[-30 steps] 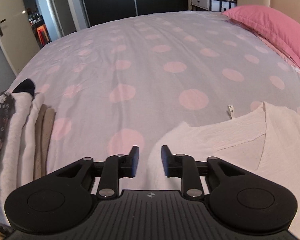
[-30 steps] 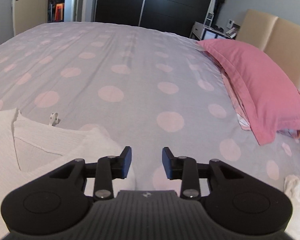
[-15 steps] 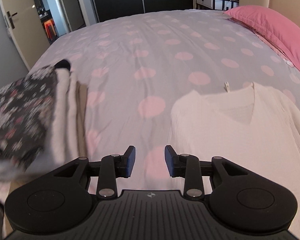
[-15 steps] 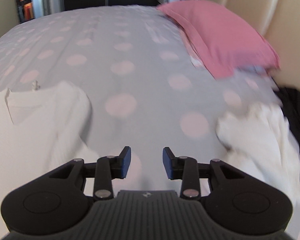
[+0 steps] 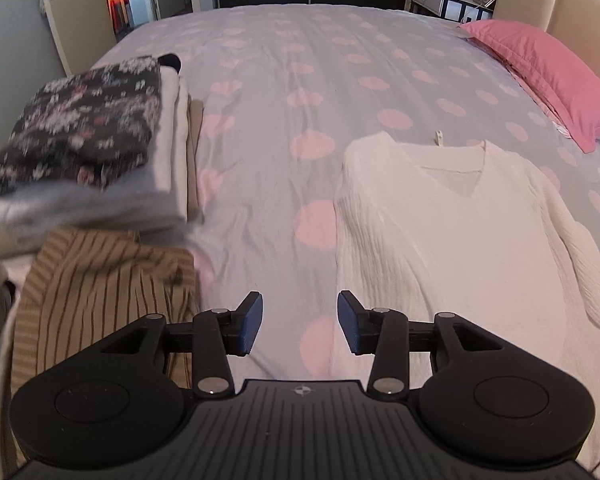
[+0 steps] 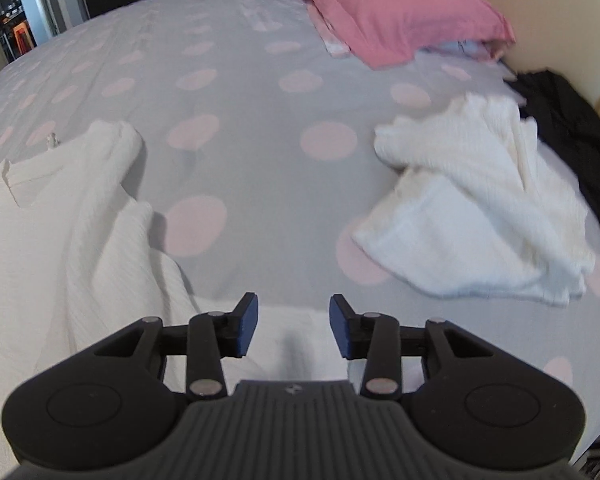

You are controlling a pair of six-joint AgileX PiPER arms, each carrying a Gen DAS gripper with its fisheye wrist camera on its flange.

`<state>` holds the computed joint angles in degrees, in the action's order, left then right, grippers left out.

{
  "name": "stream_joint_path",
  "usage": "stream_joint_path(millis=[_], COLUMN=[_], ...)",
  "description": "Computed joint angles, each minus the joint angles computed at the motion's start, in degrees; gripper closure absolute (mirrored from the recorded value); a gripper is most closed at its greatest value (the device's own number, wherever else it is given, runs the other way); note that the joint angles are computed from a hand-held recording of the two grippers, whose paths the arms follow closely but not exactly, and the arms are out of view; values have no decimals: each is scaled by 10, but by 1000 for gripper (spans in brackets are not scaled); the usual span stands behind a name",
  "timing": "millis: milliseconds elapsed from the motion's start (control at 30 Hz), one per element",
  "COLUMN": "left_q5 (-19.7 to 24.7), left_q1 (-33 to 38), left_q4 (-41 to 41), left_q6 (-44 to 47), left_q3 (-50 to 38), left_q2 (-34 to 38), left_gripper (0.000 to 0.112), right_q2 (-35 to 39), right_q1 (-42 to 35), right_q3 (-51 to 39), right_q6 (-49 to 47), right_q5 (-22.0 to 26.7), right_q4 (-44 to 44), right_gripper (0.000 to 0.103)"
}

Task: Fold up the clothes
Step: 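Grasp the shirt hem with the right tool and pull it straight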

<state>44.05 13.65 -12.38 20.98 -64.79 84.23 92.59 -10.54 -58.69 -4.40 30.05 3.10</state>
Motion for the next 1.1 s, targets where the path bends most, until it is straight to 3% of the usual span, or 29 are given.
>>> stream_joint_path(millis=[167,333,567,667,833,1100], left_q5=[-3,-11,-27,-31,-32,-28], left_q1=[-1,-10,-50,-59,-63,-63], left_q4=[13,21,41,45,52,59], left_q6=[-21,-50,-69,-73,-79,-82], left_q3=[37,54,48,46,47,50], left_q2=[-17,-13,-8,-5,3,-1], left_gripper=[73,73,73,73,73,73], right_q2=[29,69,108,107,99,71], right_q1=[-22,-40,-36,-31,-25,-11], right_q3=[9,0,-10,-7,-11,-15], right_q6=[-14,-17,-25,-33,-45,-15], right_q5=[0,0,-7,-13,-5,1], right_q4=[5,17,38,39,44,2], right_gripper=[58,44,43,52,84,92])
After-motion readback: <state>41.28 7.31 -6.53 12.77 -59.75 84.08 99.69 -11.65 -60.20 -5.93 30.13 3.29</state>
